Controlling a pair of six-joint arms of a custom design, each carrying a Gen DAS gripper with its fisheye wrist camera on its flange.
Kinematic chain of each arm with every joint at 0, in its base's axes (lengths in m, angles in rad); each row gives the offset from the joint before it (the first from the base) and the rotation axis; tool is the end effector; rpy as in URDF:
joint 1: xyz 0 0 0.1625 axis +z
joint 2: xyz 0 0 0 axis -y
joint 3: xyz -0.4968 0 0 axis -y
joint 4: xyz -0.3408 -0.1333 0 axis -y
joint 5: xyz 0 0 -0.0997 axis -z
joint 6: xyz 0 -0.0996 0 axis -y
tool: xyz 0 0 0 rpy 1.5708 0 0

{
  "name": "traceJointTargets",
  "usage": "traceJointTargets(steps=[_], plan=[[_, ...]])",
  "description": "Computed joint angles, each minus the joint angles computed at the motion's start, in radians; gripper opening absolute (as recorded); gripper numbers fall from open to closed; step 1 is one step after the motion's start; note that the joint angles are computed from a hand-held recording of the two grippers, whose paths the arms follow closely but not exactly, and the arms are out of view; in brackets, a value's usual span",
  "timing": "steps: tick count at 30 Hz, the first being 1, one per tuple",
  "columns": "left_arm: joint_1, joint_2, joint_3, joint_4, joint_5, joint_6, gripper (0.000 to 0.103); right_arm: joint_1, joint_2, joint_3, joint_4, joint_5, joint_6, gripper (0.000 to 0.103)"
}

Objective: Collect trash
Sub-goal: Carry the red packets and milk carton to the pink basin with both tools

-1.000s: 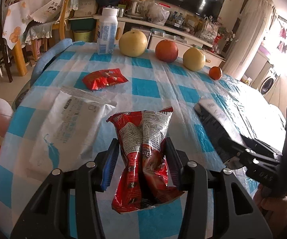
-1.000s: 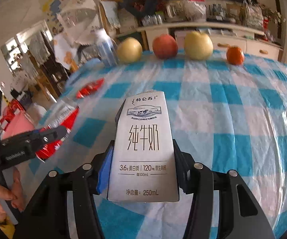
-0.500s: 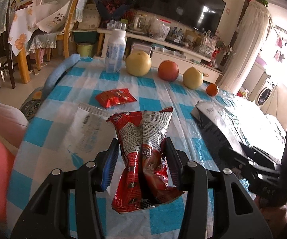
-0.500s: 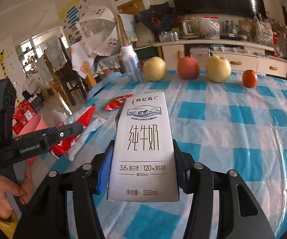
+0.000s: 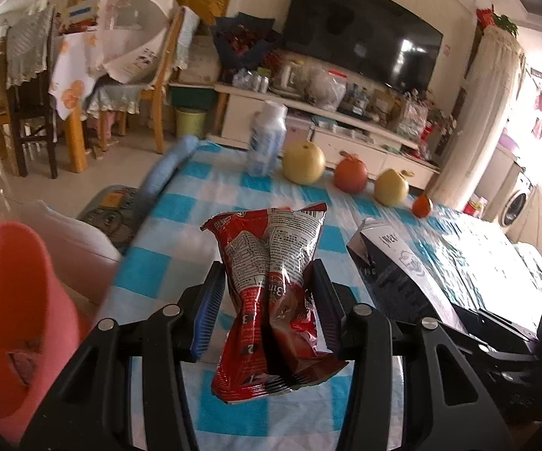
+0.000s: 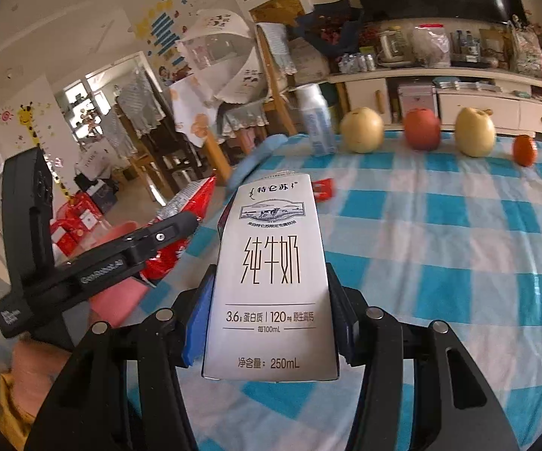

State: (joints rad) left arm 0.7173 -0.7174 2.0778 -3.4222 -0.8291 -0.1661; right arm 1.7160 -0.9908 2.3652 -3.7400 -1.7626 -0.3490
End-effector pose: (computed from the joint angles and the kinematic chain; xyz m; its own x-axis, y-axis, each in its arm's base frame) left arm -0.2962 -0.5246 0.1381 -0.8246 0.2456 -0.5096 0.5356 0.6290 -0.5635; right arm 0.1823 -0.4568 0.2465 -0.8966 -0.2440 0.3695 -0.4341 0.6487 -0.6250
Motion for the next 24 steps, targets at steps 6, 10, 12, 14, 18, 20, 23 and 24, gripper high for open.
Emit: traceJointTargets(steps=[6,10,12,14,18,20,23,24], plan=[[0.006,-0.051,0.037,-0.052,0.065,-0.006,0.048,0.068,0.040,-0.059,0.042,0.006,0.029,0.055],[0.023,-0.096,0.064,-0.086,0.128,-0.031,0.048,0.109,0.072,-0.110,0.095,0.032,0.042,0.055],[0.035,-0.121,0.078,-0.100,0.156,-0.052,0.048,0.133,0.092,-0.137,0.122,0.040,0.042,0.055],[0.043,-0.145,0.091,-0.105,0.185,-0.074,0.048,0.163,0.120,-0.172,0.155,0.046,0.039,0.055],[0.074,-0.200,0.119,-0.115,0.254,-0.133,0.048,0.208,0.170,-0.232,0.211,0.055,0.029,0.054],[0.089,-0.223,0.127,-0.112,0.277,-0.162,0.048,0.230,0.198,-0.266,0.243,0.059,0.030,0.053],[0.113,-0.259,0.144,-0.116,0.313,-0.209,0.048,0.257,0.238,-0.314,0.281,0.059,0.026,0.053],[0.120,-0.269,0.151,-0.119,0.320,-0.225,0.048,0.264,0.248,-0.326,0.290,0.057,0.025,0.053]])
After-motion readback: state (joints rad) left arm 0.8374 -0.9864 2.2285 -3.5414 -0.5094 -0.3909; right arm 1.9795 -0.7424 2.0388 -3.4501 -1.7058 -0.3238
